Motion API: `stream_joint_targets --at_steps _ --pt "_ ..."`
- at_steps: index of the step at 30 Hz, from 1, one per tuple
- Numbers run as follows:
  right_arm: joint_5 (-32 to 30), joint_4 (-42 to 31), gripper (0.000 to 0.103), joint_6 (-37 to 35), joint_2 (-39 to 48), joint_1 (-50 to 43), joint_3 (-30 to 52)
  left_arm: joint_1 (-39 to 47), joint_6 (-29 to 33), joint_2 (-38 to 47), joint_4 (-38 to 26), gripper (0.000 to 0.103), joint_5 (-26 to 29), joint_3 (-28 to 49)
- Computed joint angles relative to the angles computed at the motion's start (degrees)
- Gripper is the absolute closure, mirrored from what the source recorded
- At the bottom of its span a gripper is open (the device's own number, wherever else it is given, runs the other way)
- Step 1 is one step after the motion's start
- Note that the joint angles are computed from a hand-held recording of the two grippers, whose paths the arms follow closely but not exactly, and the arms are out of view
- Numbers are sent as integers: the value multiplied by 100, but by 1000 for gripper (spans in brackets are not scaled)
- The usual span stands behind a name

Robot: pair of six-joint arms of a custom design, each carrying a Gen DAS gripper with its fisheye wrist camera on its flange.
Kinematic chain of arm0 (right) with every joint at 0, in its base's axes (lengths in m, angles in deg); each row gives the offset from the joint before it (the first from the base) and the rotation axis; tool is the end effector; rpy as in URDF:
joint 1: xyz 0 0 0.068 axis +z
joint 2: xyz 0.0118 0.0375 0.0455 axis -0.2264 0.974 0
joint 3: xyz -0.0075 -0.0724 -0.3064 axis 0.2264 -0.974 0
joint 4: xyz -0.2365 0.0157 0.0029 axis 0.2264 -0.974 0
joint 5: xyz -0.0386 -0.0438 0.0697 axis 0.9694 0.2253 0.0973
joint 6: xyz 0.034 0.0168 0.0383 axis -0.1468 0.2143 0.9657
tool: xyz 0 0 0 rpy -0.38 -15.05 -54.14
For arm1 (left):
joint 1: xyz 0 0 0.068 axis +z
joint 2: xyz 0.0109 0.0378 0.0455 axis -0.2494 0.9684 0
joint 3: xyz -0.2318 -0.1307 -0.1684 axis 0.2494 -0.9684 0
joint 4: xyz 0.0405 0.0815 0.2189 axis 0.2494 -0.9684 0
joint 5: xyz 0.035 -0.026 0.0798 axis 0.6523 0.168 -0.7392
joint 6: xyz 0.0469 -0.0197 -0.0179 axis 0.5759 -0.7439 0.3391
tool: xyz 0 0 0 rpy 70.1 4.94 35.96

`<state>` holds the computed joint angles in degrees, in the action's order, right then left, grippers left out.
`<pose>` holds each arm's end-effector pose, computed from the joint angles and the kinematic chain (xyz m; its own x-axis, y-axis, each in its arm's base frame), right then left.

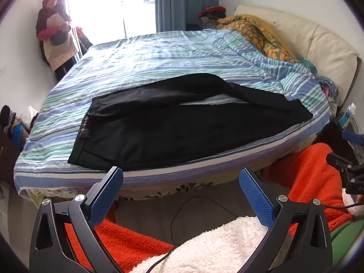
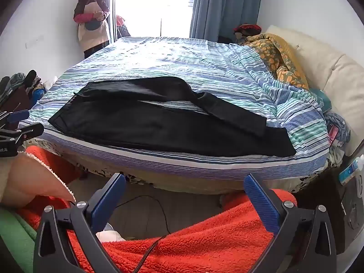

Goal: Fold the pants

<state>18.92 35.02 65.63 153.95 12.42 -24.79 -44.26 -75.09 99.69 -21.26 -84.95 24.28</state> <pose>0.1878 0.0862 0.3198 -0.6657 -0.3361 -0.6662 -0.3886 0.9183 -0.0750 0.1690 -0.0794 0.3065 -0.7313 -0.0795 -0.6774 -0.1308 0.9911 0.0249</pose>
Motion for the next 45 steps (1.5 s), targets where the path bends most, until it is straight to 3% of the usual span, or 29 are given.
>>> stream_joint_targets --at_steps 3,11,22,45 --pt "-39 48 0 -26 -31 -36 -59 -139 -110 4 -54 1 -142 22" --pt "-119 240 0 -108 126 -127 -105 400 213 -26 339 1 293 -345" --pt "-21 357 0 -64 313 214 -77 176 -108 387 -4 1 30 -1" --pt "-119 521 0 -107 758 196 103 315 -7 681 4 1 30 42"
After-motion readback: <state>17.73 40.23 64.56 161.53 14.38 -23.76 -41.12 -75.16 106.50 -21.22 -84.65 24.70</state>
